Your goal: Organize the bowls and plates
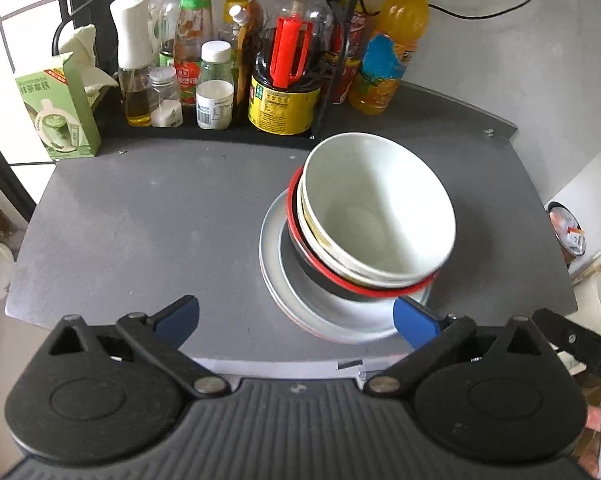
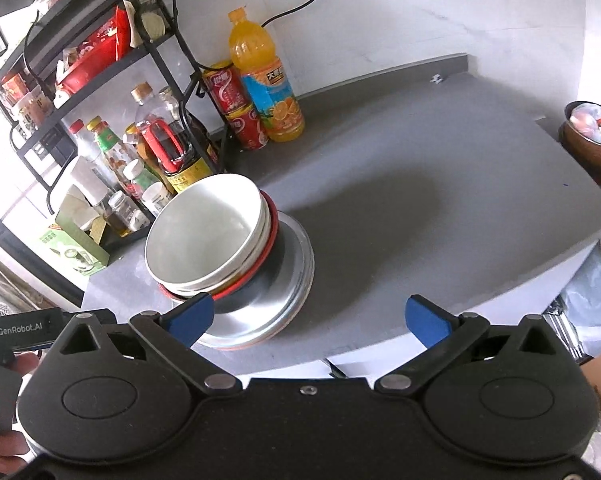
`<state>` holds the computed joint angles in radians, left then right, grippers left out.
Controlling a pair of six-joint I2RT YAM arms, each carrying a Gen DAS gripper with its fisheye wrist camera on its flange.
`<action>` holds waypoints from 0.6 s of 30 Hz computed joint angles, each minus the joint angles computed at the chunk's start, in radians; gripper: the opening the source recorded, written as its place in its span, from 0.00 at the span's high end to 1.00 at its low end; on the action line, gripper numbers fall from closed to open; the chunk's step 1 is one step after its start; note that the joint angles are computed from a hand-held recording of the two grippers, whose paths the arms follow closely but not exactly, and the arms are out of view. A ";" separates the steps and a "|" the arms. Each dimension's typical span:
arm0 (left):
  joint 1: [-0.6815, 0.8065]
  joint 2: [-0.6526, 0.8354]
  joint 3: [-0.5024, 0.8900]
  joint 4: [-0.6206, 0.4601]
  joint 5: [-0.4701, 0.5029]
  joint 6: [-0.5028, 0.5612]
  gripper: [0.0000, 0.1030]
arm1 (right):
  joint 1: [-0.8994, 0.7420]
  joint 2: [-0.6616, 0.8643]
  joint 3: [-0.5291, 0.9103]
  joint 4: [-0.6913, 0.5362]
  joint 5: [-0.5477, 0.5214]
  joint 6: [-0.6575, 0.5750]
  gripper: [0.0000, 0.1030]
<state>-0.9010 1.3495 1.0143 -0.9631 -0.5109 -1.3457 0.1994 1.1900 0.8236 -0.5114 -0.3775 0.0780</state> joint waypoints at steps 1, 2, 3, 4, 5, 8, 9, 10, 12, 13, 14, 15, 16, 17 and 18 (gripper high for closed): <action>-0.021 0.001 0.007 -0.017 -0.009 -0.017 0.01 | -0.010 -0.022 -0.005 -0.012 -0.004 -0.005 0.00; -0.035 -0.001 0.009 -0.020 -0.018 -0.021 0.01 | -0.020 -0.045 -0.009 -0.023 -0.005 -0.011 0.00; -0.052 -0.004 0.011 -0.027 -0.024 -0.030 0.01 | -0.029 -0.066 -0.012 -0.036 -0.005 -0.018 0.00; -0.068 -0.004 0.016 -0.042 -0.031 -0.043 0.01 | -0.037 -0.085 -0.014 -0.049 -0.005 -0.023 0.00; -0.087 -0.002 0.024 -0.059 -0.038 -0.063 0.01 | -0.049 -0.107 -0.018 -0.064 -0.009 -0.030 0.00; -0.134 -0.003 0.039 -0.097 -0.056 -0.106 0.01 | -0.073 -0.153 -0.016 -0.108 -0.005 -0.041 0.00; -0.153 -0.003 0.045 -0.110 -0.062 -0.121 0.00 | -0.080 -0.171 -0.017 -0.120 -0.005 -0.047 0.00; -0.167 0.000 0.053 -0.125 -0.068 -0.132 0.01 | -0.088 -0.191 -0.020 -0.129 -0.009 -0.057 0.00; -0.193 0.005 0.071 -0.153 -0.078 -0.152 0.01 | -0.103 -0.218 -0.025 -0.142 -0.020 -0.073 0.00; -0.207 0.007 0.080 -0.166 -0.082 -0.160 0.01 | -0.110 -0.230 -0.025 -0.154 -0.022 -0.078 0.00; -0.223 0.013 0.093 -0.180 -0.087 -0.172 0.01 | -0.116 -0.241 -0.026 -0.165 -0.021 -0.085 0.00; -0.239 0.016 0.103 -0.191 -0.093 -0.180 0.01 | -0.120 -0.253 -0.028 -0.172 -0.021 -0.091 0.00; -0.253 0.017 0.107 -0.195 -0.100 -0.186 0.01 | -0.124 -0.268 -0.032 -0.180 -0.022 -0.099 0.00; -0.269 0.025 0.118 -0.207 -0.107 -0.196 0.01 | -0.126 -0.282 -0.035 -0.187 -0.020 -0.105 0.00; -0.279 0.034 0.129 -0.222 -0.110 -0.206 0.01 | -0.125 -0.298 -0.039 -0.196 -0.013 -0.108 0.00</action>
